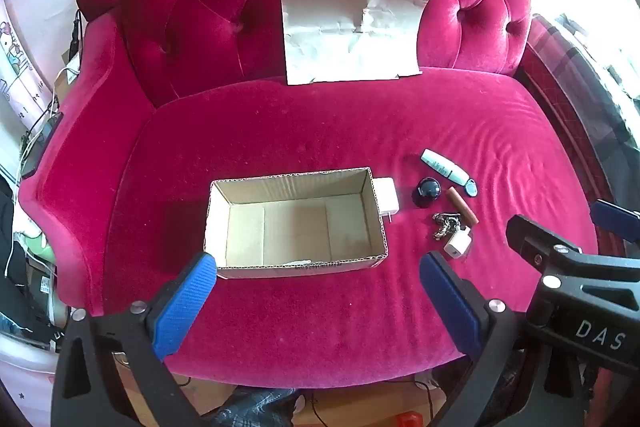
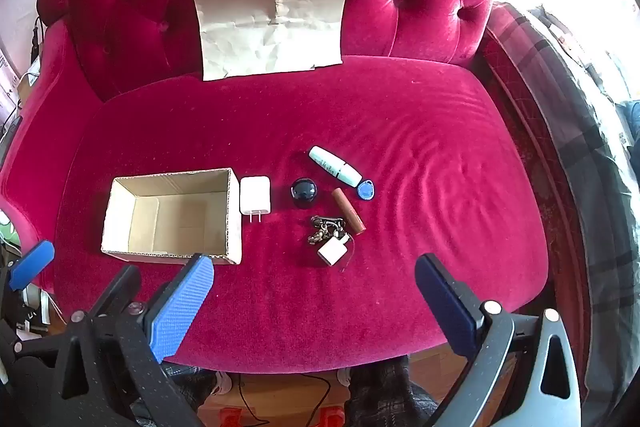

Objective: Organize rigid objects

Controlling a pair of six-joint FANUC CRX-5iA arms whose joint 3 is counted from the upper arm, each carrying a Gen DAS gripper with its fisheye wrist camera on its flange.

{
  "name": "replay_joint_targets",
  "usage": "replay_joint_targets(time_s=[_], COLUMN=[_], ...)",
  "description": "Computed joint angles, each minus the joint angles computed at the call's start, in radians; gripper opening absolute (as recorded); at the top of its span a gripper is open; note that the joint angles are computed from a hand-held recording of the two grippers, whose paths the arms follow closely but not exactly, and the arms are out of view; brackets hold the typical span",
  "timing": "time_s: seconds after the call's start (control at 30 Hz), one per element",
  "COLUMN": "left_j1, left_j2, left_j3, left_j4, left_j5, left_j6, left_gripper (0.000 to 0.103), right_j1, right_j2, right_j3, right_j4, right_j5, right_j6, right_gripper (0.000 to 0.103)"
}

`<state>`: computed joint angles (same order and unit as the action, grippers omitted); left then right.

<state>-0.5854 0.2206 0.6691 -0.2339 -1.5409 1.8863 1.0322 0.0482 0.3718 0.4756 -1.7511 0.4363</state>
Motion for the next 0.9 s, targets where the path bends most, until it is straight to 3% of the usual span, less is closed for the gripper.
replay_joint_targets(time_s=[0.9], left_j1=[0.000], left_j2=[-0.006], left_j3=[-0.004], left_j4=[-0.003], left_j5=[0.005], left_j6=[-0.003], left_gripper=[0.103], right_j1=[0.004], right_j2=[0.004], right_j3=[0.008], right_j4=[0.003], right_j5=[-0.012], right_j6=[0.001], right_gripper=[0.103])
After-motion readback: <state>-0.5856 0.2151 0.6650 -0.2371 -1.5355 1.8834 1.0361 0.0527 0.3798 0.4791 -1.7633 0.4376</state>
